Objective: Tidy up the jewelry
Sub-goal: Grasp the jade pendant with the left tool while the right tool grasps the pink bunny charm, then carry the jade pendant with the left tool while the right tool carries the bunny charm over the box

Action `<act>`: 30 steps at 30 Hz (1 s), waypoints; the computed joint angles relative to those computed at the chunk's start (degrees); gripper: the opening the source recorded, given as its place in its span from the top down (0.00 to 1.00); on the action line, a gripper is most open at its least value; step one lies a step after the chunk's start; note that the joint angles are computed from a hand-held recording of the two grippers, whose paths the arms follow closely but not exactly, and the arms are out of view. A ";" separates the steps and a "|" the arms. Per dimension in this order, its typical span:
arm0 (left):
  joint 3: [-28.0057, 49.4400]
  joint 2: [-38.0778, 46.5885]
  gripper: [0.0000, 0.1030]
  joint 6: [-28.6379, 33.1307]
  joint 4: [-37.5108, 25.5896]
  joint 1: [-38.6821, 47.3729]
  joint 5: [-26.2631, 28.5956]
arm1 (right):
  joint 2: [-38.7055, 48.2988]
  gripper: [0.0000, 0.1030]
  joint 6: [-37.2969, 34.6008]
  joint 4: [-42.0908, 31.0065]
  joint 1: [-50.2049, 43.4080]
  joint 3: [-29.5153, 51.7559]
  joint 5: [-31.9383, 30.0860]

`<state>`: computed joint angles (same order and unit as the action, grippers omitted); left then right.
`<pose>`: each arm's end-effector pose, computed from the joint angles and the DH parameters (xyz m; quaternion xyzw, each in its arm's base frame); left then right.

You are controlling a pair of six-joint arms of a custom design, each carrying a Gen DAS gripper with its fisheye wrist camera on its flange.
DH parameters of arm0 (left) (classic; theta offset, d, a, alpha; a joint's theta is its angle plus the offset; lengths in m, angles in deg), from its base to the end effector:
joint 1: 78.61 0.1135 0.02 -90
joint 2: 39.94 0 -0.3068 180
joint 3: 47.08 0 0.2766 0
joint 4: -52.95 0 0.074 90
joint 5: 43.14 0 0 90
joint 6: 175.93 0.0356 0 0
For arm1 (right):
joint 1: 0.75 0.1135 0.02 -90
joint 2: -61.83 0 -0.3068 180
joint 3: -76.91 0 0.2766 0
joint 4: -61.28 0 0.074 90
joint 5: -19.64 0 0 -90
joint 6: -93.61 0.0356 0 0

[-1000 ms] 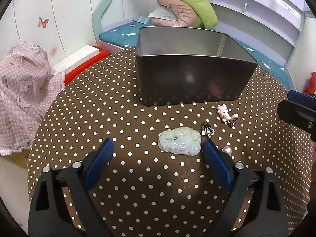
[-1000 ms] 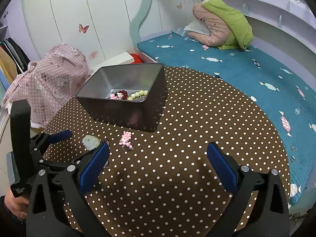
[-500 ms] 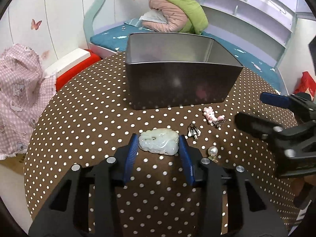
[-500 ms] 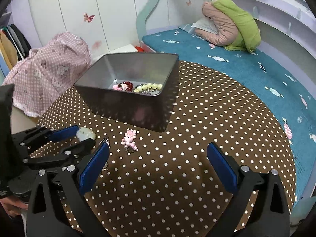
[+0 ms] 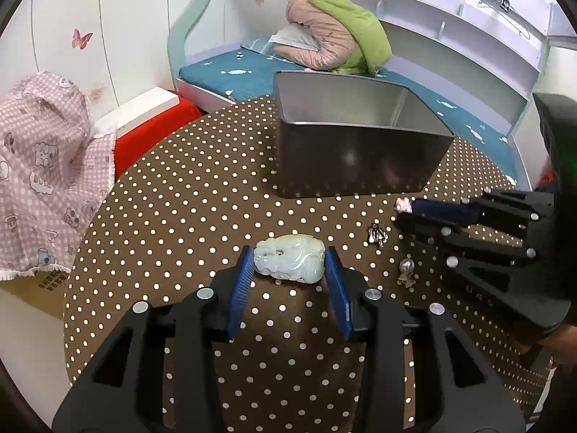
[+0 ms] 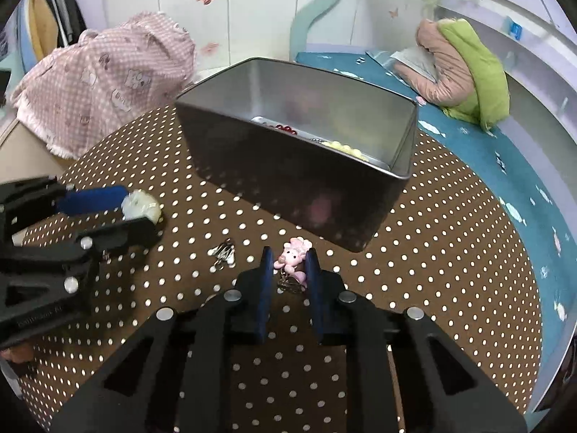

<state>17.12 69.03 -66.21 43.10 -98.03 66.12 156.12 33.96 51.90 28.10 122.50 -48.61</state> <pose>0.3530 -0.1369 0.1211 0.3625 0.8680 -0.1586 0.3000 0.2535 0.1246 0.1208 0.0642 0.9434 -0.0243 0.3244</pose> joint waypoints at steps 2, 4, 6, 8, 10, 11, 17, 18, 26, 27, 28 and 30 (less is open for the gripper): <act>-0.22 -0.66 0.61 -0.21 -0.08 0.03 0.27 | -1.22 0.84 0.58 0.51 -0.12 -1.11 -0.38; -0.34 -1.31 0.61 -0.42 -0.28 -0.06 0.50 | -3.28 0.84 1.13 0.41 -0.27 -2.16 -0.82; -0.99 -2.08 0.61 -0.49 -0.06 -0.09 0.73 | -4.90 0.84 1.70 -0.54 -0.14 -2.21 -0.79; -1.33 -2.84 0.61 -0.53 -0.03 -0.03 1.00 | -6.80 0.84 1.81 -1.53 0.29 -2.51 -0.52; -1.29 -3.66 0.61 -0.69 -0.54 0.30 1.71 | -8.99 0.84 1.91 -2.98 0.87 -2.49 -0.34; -1.50 -4.25 0.61 -0.69 -0.52 0.47 1.87 | -9.89 0.84 1.93 -3.84 1.24 -2.31 0.16; -0.15 -7.78 0.61 -1.56 -2.29 0.87 2.80 | -17.17 0.84 0.59 -8.35 2.55 -0.50 2.01; 0.26 -8.40 0.61 -1.76 -2.59 0.91 2.94 | -18.69 0.84 0.13 -9.01 2.59 -0.01 2.45; 6.40 -12.56 0.61 -4.24 -4.99 0.42 4.19 | -23.92 0.84 -5.49 -11.43 -1.90 5.16 3.27; 7.60 -12.67 0.61 -4.79 -5.21 0.02 4.09 | -24.04 0.84 -6.48 -11.29 -3.12 5.87 2.37; 8.98 -12.61 0.61 -5.34 -5.58 -0.48 4.05 | -24.00 0.84 -6.91 -11.36 -3.65 6.39 2.12; 11.21 -12.24 0.61 -6.16 -6.21 -1.40 3.80 | -23.67 0.84 -8.31 -10.97 -6.08 7.41 0.18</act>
<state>28.33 56.79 -72.38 36.89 -99.43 69.91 132.45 25.65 40.92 22.03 129.91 -48.43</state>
